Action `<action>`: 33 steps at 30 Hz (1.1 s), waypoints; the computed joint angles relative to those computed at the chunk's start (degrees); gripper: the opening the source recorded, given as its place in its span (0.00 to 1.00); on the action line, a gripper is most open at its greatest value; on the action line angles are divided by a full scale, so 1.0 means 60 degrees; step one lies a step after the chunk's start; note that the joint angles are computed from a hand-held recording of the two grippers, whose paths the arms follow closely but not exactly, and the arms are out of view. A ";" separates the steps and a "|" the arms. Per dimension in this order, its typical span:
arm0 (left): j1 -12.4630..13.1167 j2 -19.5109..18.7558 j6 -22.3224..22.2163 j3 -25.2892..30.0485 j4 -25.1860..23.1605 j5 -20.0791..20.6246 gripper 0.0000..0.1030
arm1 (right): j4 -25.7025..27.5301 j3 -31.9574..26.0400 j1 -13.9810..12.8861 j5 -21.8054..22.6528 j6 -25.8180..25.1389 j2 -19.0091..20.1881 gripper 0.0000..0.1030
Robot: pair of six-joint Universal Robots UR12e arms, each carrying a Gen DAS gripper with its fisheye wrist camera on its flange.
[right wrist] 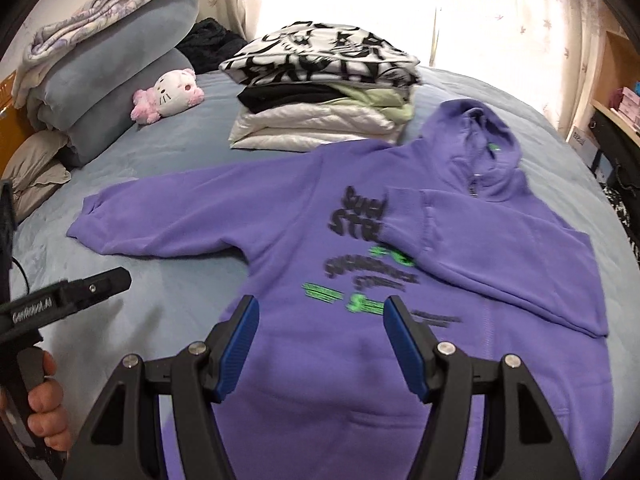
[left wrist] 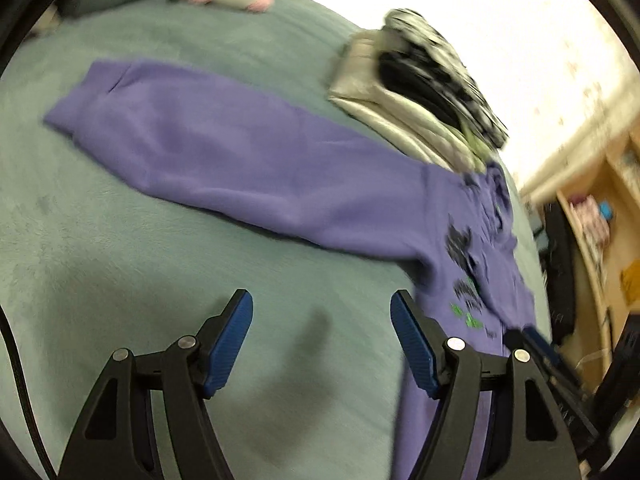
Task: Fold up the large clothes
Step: 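Grasp the other sleeve cuff with the left tool and fold it across the front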
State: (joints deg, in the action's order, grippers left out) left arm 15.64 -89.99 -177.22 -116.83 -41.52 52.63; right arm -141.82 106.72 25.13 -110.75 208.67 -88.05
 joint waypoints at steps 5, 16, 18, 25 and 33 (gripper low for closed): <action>0.0506 -0.0689 -0.0806 0.0206 0.0096 -0.0817 0.68 | -0.0121 -0.0242 0.0022 0.0089 0.0029 0.0435 0.63; 0.0599 -0.1856 -0.1984 0.1148 0.1074 0.0206 0.46 | 0.0369 -0.0379 -0.0136 0.0399 0.0321 0.0766 0.63; 0.0459 -0.1987 -0.2157 0.1291 0.1311 0.0829 0.14 | 0.0368 -0.0345 -0.0159 0.0376 0.0416 0.0746 0.63; -0.0204 -0.1312 -0.2447 0.1133 0.2970 0.2565 0.05 | 0.0067 -0.0066 -0.0257 0.0549 0.0644 0.0480 0.63; -0.1723 -0.0012 -0.0851 0.1278 0.3888 0.1608 0.05 | -0.0638 0.0673 -0.0604 0.0730 0.1378 -0.0400 0.63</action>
